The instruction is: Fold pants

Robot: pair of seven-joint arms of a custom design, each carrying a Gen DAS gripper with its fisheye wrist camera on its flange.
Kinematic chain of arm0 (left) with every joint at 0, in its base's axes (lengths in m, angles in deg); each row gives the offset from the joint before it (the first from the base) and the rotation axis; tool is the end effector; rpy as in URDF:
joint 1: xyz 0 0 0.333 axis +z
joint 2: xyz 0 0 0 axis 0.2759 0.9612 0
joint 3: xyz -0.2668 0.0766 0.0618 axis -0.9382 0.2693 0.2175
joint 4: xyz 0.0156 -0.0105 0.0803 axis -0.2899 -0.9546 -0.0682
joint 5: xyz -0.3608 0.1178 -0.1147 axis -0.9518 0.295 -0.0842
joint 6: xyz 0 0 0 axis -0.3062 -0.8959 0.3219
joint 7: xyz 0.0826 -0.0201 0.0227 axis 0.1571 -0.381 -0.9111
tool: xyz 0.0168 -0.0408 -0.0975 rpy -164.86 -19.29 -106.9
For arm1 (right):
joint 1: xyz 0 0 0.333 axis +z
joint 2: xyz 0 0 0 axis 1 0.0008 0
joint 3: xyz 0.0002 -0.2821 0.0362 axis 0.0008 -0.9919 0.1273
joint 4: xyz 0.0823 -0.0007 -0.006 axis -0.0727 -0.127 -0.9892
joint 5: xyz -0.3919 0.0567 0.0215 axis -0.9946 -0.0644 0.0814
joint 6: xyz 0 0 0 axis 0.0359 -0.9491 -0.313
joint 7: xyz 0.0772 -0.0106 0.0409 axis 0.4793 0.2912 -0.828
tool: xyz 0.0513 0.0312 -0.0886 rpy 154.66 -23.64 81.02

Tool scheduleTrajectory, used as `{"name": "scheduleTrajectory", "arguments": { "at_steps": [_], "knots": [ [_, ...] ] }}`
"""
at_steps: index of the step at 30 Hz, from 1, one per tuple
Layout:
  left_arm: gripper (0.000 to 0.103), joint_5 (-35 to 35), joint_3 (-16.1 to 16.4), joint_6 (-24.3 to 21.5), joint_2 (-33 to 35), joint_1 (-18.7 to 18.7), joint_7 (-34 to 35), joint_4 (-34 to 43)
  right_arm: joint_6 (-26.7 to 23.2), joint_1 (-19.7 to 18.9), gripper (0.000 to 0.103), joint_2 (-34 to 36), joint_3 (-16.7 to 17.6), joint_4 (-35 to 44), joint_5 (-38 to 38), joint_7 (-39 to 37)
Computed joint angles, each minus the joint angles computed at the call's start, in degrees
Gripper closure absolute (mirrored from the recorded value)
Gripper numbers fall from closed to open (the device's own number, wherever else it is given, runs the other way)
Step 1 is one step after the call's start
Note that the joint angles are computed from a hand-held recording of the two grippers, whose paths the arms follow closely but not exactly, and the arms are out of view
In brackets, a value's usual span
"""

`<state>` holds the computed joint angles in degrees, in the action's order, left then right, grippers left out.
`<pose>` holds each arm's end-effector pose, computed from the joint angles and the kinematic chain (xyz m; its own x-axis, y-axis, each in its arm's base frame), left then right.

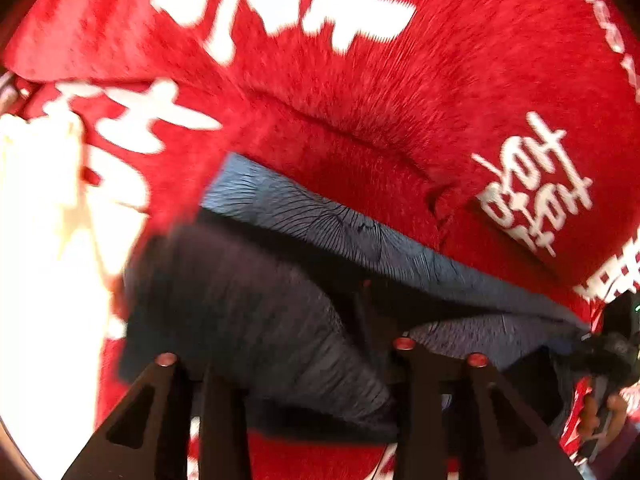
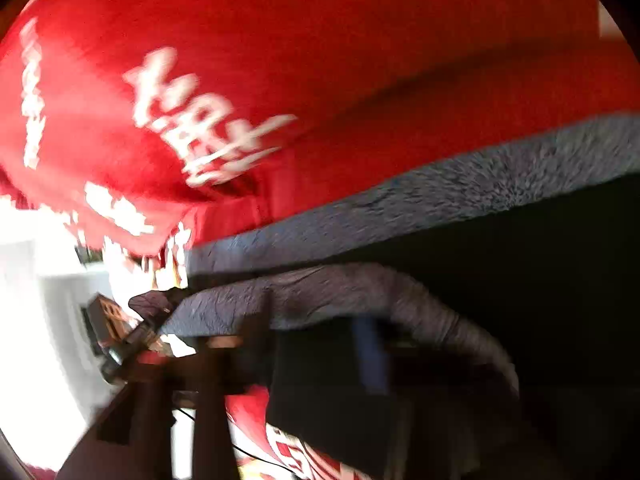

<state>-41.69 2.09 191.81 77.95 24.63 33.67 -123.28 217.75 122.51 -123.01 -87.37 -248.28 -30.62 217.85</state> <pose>0.5787 0.0467 0.4930 -0.3379 -0.9153 0.2192 -0.9283 0.2858 -0.2377 0.3424 0.1735 0.4328 -0.5455 -0.4728 -0.6920 -0.6911 0.7209 0.0522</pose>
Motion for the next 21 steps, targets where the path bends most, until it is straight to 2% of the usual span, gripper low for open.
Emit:
{"name": "scheduleTrajectory", "arguments": {
  "at_steps": [1,2,4,5,7,9,12,14,16,17,18,19,21],
  "knots": [
    [0.046,1.6,0.2,1.9,-2.5,0.2,0.5,-1.5,-2.1,-2.1,0.030,-1.0,2.4,1.0,-2.4,1.7],
    [0.039,2.4,0.4,3.4,-4.0,0.3,0.9,-2.5,-4.5,-3.9,0.030,-2.2,4.6,2.1,-5.0,3.2],
    [0.039,2.7,1.4,4.5,-6.5,0.8,2.1,-3.7,-5.9,-3.3,0.031,-3.5,5.7,3.3,-6.5,4.3],
    [0.039,3.2,1.7,4.5,-6.3,1.0,2.0,-3.1,-4.5,-1.7,0.037,-3.4,5.6,3.8,-5.9,4.1],
    [0.039,4.5,1.6,6.5,-7.2,0.8,2.7,-4.7,-2.1,2.1,0.048,-1.0,3.9,5.3,-4.4,2.2],
    [0.039,6.7,0.7,7.9,-7.5,-0.1,3.0,-6.7,-2.7,6.7,0.049,5.7,0.0,10.2,-2.5,-3.8],
    [0.039,7.4,-0.6,11.0,-6.2,-1.9,2.7,-9.6,-7.0,6.7,0.049,14.5,-1.2,17.0,-2.3,-12.0],
    [0.039,10.7,-2.0,16.3,-4.4,-3.2,-0.3,-11.3,-9.1,3.6,0.049,19.7,0.0,21.1,-5.3,-13.8],
    [0.039,14.9,-2.5,19.2,-1.1,-3.8,-6.0,-10.2,-13.7,-2.3,0.049,22.9,3.2,23.7,-13.0,-9.2],
    [0.039,15.9,-2.5,20.4,0.5,-4.0,-8.4,-9.4,-14.9,-4.6,0.052,23.3,4.5,23.8,-14.3,-7.3],
    [0.039,15.9,-2.4,21.6,1.4,-4.0,-9.5,-8.9,-12.9,-4.9,0.053,22.7,4.0,22.1,-11.7,-7.3],
    [0.039,17.2,-2.4,21.5,1.6,-4.2,-10.7,-8.4,-8.7,-4.4,0.053,20.8,3.4,19.3,-7.4,-7.2],
    [0.039,17.6,-2.3,19.0,0.7,-4.2,-9.3,-8.0,-8.1,-7.8,0.053,16.9,6.7,16.5,-9.9,-1.7]
  ]
}}
